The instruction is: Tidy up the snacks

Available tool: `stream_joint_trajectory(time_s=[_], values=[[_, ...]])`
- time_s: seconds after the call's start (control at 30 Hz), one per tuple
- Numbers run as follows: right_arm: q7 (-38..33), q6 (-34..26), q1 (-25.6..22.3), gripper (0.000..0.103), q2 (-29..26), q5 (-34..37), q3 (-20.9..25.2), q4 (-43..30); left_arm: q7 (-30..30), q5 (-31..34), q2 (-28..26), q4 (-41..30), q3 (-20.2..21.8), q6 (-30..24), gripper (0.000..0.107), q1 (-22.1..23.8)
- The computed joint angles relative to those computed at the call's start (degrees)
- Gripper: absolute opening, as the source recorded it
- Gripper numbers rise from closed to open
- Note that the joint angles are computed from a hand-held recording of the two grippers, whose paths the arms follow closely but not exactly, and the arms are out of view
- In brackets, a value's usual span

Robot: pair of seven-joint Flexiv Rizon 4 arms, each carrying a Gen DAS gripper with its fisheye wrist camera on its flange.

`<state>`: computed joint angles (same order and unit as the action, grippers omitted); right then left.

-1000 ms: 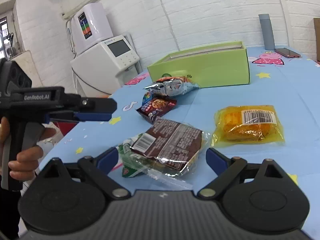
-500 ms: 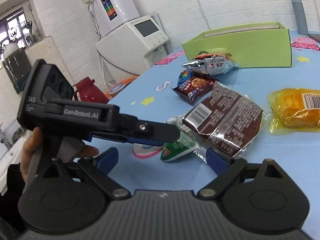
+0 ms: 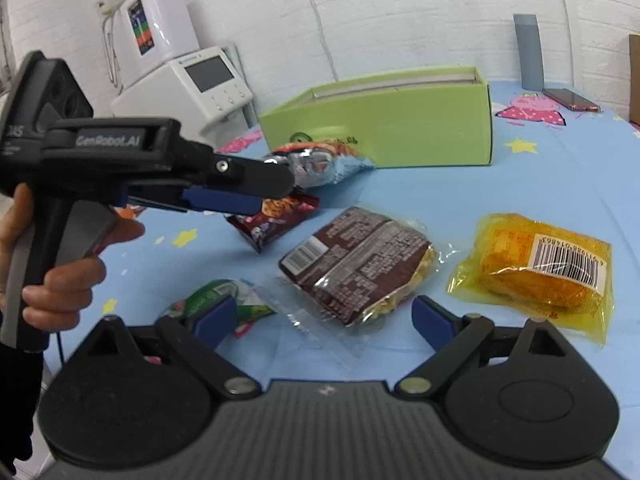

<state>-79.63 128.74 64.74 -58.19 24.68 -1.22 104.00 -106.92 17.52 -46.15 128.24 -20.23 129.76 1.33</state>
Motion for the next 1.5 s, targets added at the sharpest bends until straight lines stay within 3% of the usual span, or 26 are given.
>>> stream_joint_trajectory(time_s=[0.07,0.13,0.17,0.23,0.33,0.43,0.57,0.7,0.77,0.87,0.97,1.13,1.2,1.3,1.5], values=[[0.2,-3.7,-0.7,0.093,-0.9,-1.5,-0.8,-2.2,1.4,0.6,-1.2,-2.5,-1.2,-4.9,0.058,0.5],[-1.1,-4.8,1.7,0.091,-2.1,-1.0,-4.4,-3.6,1.1,1.9,-2.6,-4.3,-2.9,-10.0,0.039,1.9],[-1.5,-5.2,1.7,0.086,-2.2,-2.0,-4.7,-3.8,3.1,-0.8,-2.5,-3.6,-2.2,-8.9,0.038,0.7],[-2.5,-6.0,4.2,0.079,-2.2,-0.8,-7.7,-3.8,3.0,-2.8,-1.1,-2.0,-0.8,-6.3,0.025,-0.9],[-4.0,-3.1,4.8,0.079,-1.1,0.0,-8.7,-3.0,2.5,-2.7,1.4,-1.0,-0.7,-1.8,0.025,-1.3],[-8.2,-2.0,6.5,0.080,0.0,2.8,-12.4,-4.5,2.4,-3.0,4.2,-3.5,-0.5,-2.2,0.025,-1.6],[-13.8,-5.2,6.3,0.083,-0.2,4.4,-17.9,-11.2,2.3,-1.3,3.8,-11.8,-4.7,-9.2,0.028,3.0],[-14.0,-13.4,0.7,0.082,-2.6,-0.4,-19.3,-21.4,5.6,-4.5,-0.3,-21.8,-7.4,-18.0,0.030,4.6],[-11.5,-17.8,-3.9,0.083,-4.2,-5.3,-17.2,-26.3,8.3,-6.7,-2.7,-26.0,-7.8,-21.7,0.030,4.7],[-8.2,-24.9,-12.7,0.084,-7.3,-13.3,-9.4,-34.4,11.5,-9.9,-7.1,-31.1,-9.3,-25.3,0.034,5.4],[-6.7,-27.0,-19.4,0.085,-9.8,-18.9,-1.0,-38.9,13.2,-12.4,-8.7,-31.8,-9.7,-23.9,0.046,5.8],[-5.8,-13.6,-21.3,0.095,-5.5,-20.1,2.6,-28.5,12.9,-9.0,-6.4,-24.7,-13.2,-15.1,0.057,9.0],[-6.0,-9.1,-18.9,0.095,-2.4,-17.7,0.1,-21.7,11.3,-7.0,-4.5,-21.4,-13.0,-12.3,0.060,9.0],[-6.5,-4.5,-15.3,0.095,1.5,-13.5,-2.3,-11.3,8.5,-3.5,-2.3,-16.6,-12.7,-8.3,0.066,8.1],[-4.6,-1.8,-14.1,0.094,3.3,-9.6,1.1,1.7,3.4,-0.7,-1.1,-9.7,-8.5,-3.0,0.066,2.4]])
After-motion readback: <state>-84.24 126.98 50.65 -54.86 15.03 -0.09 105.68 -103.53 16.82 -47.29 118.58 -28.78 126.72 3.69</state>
